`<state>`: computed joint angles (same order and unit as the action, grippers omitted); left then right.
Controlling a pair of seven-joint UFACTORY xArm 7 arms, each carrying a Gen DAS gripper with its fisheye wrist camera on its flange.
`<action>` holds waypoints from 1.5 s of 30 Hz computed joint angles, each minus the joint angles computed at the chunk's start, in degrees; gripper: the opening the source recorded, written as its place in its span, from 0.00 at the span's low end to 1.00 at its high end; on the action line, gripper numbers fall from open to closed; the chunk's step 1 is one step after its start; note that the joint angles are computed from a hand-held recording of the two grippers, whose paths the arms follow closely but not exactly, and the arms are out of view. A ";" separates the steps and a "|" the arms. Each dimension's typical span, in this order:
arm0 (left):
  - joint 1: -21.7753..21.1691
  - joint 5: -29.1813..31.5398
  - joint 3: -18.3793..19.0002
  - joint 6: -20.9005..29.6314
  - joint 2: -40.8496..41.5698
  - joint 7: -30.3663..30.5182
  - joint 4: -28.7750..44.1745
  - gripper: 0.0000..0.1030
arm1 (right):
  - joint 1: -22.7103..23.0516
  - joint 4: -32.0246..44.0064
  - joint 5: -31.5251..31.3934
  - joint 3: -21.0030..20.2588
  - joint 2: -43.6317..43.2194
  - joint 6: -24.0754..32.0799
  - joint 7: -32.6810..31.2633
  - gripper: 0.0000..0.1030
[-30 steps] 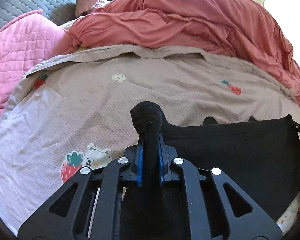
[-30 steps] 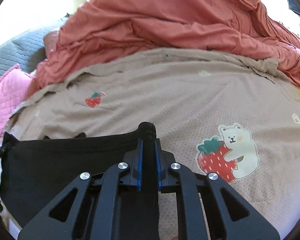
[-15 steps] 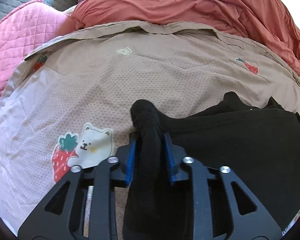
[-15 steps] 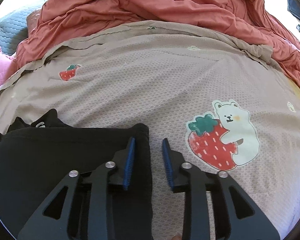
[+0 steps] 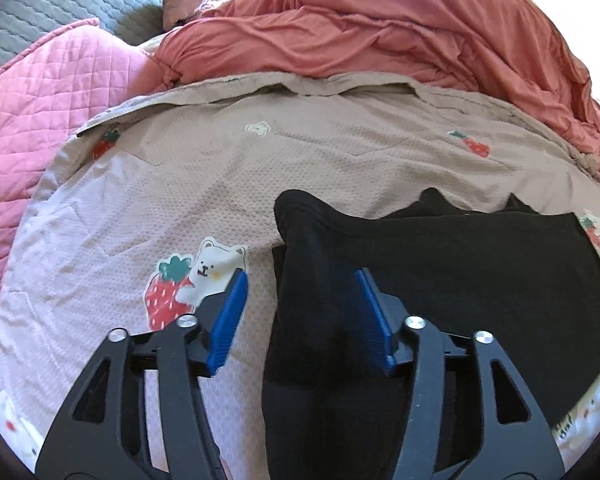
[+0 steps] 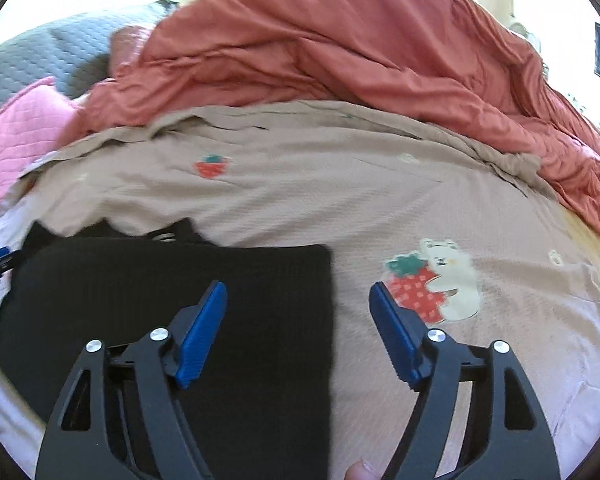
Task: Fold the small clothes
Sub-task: 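Open both tools and lift them above the folded shirt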
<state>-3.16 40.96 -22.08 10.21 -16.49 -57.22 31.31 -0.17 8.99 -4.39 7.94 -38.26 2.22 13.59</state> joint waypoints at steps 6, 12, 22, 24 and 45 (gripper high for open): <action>-5.40 -7.43 2.29 0.39 -6.50 5.27 -4.34 0.55 | 8.68 -4.14 1.70 -0.17 -9.15 3.07 1.44 0.78; -9.09 -16.02 3.16 1.44 -9.50 11.36 -7.72 0.58 | 14.89 -6.23 2.34 1.80 -11.60 5.60 5.01 0.78; -9.41 -22.41 3.29 0.19 -7.50 15.05 -11.05 0.64 | 15.92 -6.93 0.59 4.68 -5.64 7.42 11.71 0.83; -10.08 -24.02 4.27 -0.73 -7.48 15.77 -11.72 0.65 | 15.83 -6.34 -0.08 4.78 -5.66 8.51 12.09 0.83; -15.98 -38.13 12.03 8.96 -35.94 21.83 -25.44 0.87 | 27.95 -6.17 -4.23 15.11 -17.77 12.96 25.77 0.95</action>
<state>-19.14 2.84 -10.04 19.16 -52.43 -35.39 5.86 27.78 2.82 -8.63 23.06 -56.03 15.18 39.37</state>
